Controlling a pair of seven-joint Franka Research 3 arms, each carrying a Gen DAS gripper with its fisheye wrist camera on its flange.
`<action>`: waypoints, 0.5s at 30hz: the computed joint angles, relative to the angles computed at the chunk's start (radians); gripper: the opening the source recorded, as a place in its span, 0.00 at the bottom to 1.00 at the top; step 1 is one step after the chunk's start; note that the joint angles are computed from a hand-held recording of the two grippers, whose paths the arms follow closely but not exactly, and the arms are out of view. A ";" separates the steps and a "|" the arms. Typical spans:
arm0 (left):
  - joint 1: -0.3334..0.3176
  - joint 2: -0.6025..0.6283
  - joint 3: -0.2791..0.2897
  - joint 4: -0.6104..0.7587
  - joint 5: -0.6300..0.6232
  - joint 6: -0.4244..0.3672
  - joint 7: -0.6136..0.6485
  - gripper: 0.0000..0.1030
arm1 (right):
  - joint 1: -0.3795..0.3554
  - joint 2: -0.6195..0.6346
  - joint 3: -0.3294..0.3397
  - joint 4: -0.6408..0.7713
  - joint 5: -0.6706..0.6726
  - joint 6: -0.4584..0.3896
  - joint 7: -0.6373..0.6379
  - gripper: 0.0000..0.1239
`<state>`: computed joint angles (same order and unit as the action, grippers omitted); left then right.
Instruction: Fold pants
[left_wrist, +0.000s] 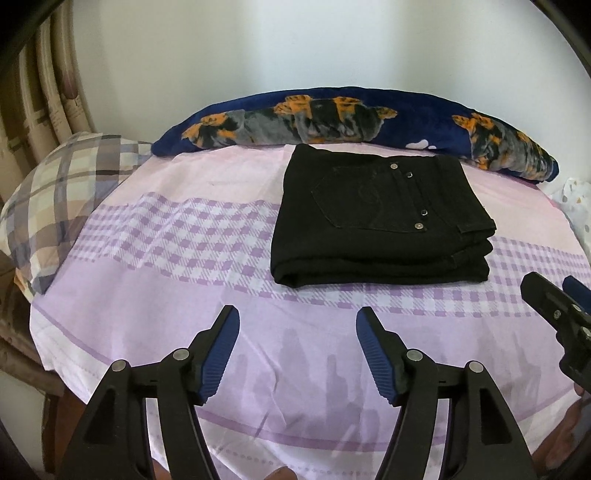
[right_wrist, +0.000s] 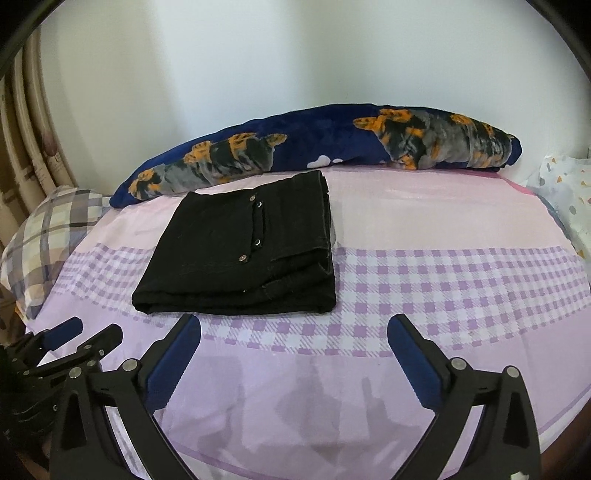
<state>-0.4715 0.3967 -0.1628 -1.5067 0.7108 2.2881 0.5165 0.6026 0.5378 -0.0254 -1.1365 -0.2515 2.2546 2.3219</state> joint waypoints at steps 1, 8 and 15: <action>0.000 0.000 -0.001 0.001 -0.001 -0.001 0.002 0.65 | -0.002 -0.002 0.000 -0.003 0.002 0.006 0.003 0.81; -0.005 -0.002 -0.003 -0.001 -0.002 -0.007 0.007 0.66 | 0.002 0.011 -0.004 0.023 -0.012 -0.021 -0.022 0.81; -0.005 -0.002 -0.004 -0.004 -0.003 -0.002 0.007 0.66 | 0.006 0.027 -0.005 0.048 -0.016 -0.036 -0.042 0.81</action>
<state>-0.4762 0.3942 -0.1669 -1.5109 0.7079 2.2862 0.5240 0.6082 0.5649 -0.0308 -1.0887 -0.2671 2.2184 2.2800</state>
